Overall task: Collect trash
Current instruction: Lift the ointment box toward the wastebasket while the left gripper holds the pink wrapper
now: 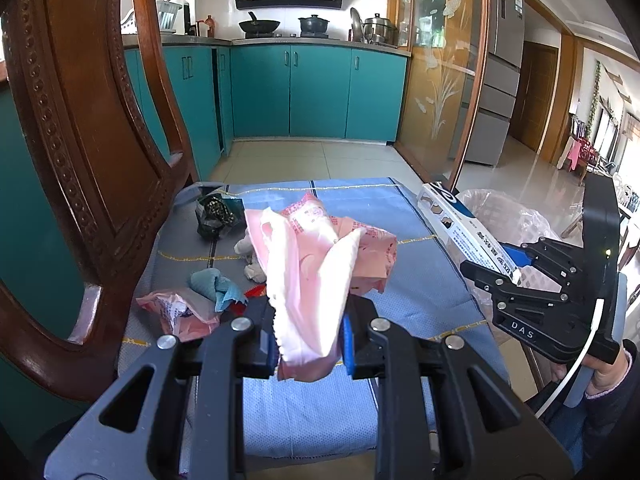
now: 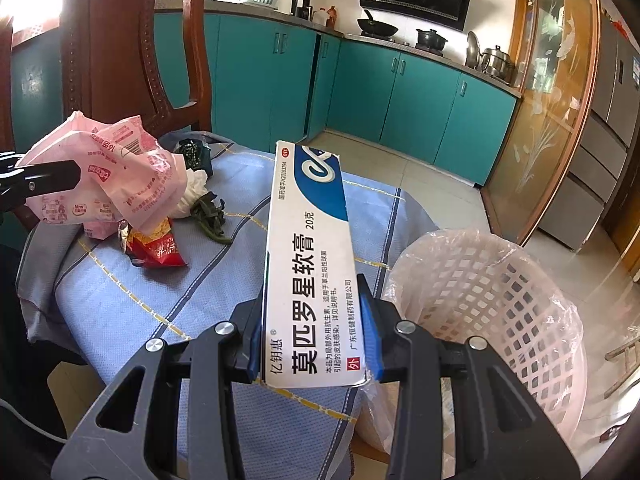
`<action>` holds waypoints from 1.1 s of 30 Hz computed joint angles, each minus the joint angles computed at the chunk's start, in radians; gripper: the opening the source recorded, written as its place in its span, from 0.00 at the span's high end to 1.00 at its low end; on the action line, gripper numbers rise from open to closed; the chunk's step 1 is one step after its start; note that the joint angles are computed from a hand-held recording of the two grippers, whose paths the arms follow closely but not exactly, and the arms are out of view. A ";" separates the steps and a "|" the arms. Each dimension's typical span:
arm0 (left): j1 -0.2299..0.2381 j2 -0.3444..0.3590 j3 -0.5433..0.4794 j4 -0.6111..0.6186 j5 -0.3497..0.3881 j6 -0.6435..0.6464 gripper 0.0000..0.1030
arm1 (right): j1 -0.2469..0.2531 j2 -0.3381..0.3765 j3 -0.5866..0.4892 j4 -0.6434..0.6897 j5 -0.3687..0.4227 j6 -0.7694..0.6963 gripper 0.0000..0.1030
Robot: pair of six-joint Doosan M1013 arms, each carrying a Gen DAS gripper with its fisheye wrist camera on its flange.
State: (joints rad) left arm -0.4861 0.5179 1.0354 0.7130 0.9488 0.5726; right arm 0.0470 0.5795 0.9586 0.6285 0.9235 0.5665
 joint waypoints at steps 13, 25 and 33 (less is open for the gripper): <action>0.004 0.000 0.003 -0.017 0.007 0.007 0.77 | 0.004 -0.003 0.006 -0.002 -0.004 -0.008 0.62; 0.003 0.000 0.007 -0.022 0.011 0.009 0.77 | 0.004 -0.005 0.007 0.002 -0.006 -0.012 0.62; -0.001 0.009 -0.012 0.005 0.029 0.005 0.77 | -0.007 -0.013 0.015 0.030 -0.060 -0.001 0.62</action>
State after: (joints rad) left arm -0.4874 0.5269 1.0232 0.7184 0.9778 0.5777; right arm 0.0398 0.5669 0.9741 0.6589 0.8639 0.5656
